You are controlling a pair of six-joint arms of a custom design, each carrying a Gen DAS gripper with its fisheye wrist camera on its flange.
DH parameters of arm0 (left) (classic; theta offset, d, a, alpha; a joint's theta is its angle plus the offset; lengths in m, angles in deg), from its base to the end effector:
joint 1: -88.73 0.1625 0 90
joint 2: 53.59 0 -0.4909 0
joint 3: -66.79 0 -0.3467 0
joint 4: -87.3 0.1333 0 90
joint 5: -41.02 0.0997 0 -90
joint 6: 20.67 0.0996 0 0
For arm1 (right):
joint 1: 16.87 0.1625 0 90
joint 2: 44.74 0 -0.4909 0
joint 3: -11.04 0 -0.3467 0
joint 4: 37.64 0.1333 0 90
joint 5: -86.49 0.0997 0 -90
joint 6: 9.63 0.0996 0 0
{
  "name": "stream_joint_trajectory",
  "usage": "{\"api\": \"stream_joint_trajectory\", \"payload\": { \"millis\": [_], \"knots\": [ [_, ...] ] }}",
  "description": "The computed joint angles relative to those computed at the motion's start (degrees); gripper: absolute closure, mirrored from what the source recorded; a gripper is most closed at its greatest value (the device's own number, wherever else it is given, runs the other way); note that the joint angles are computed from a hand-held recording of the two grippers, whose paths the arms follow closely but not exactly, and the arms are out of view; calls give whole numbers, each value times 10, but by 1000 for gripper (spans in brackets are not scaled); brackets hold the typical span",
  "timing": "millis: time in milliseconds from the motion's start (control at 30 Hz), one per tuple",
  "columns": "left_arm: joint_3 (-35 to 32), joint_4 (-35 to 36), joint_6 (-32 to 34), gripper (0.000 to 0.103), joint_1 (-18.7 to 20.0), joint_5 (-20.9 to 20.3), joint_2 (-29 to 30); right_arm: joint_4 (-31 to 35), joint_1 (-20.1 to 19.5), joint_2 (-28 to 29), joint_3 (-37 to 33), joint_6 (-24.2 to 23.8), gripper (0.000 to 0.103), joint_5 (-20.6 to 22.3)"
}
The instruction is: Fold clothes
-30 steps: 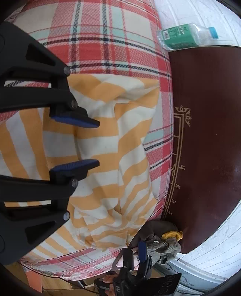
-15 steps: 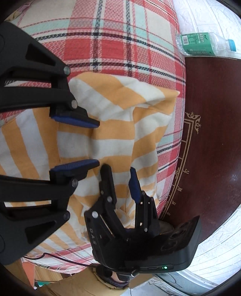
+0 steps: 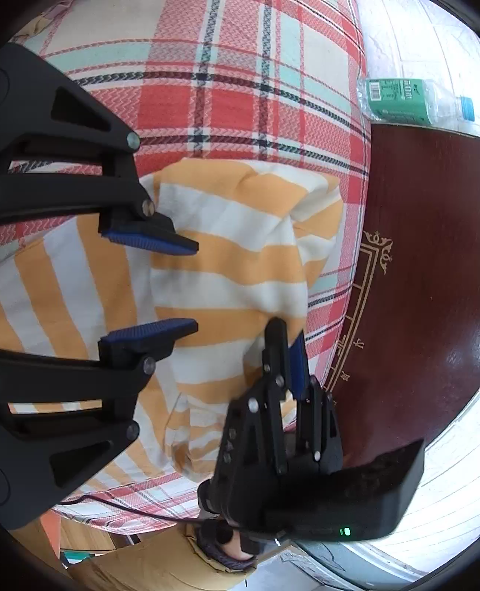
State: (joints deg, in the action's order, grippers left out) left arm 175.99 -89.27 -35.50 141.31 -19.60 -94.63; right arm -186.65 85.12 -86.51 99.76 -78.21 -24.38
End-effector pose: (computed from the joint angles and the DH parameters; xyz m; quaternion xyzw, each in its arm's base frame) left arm -0.2328 -0.6041 0.1121 0.1472 0.9443 -0.2492 0.1566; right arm 0.2452 -0.6837 0.1660 0.6179 -0.7584 0.0056 0.2076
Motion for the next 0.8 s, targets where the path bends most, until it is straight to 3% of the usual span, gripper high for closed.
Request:
{"api": "stream_joint_trajectory", "payload": {
  "millis": [100,200,333,400,467,567,800],
  "knots": [
    [5,10,-15,66,0,-3,-2,-13,-8,11,4,17,79,-6],
    [17,10,-28,66,-5,1,-9,-49,-16,-8,23,46,57,20],
    [55,-10,-38,66,-21,-6,-31,-27,-42,-79,65,73,55,76],
    [78,-16,-45,56,-31,-6,-42,-12,-59,-119,88,75,55,98],
    [103,-23,-59,44,-42,-5,-52,-2,-79,-139,101,89,55,86],
    [133,-24,-77,44,-57,-9,-63,-6,-103,-150,118,124,55,45],
    [196,-35,-148,42,-79,-18,-89,-58,-119,-174,157,181,55,95]
  ]
}}
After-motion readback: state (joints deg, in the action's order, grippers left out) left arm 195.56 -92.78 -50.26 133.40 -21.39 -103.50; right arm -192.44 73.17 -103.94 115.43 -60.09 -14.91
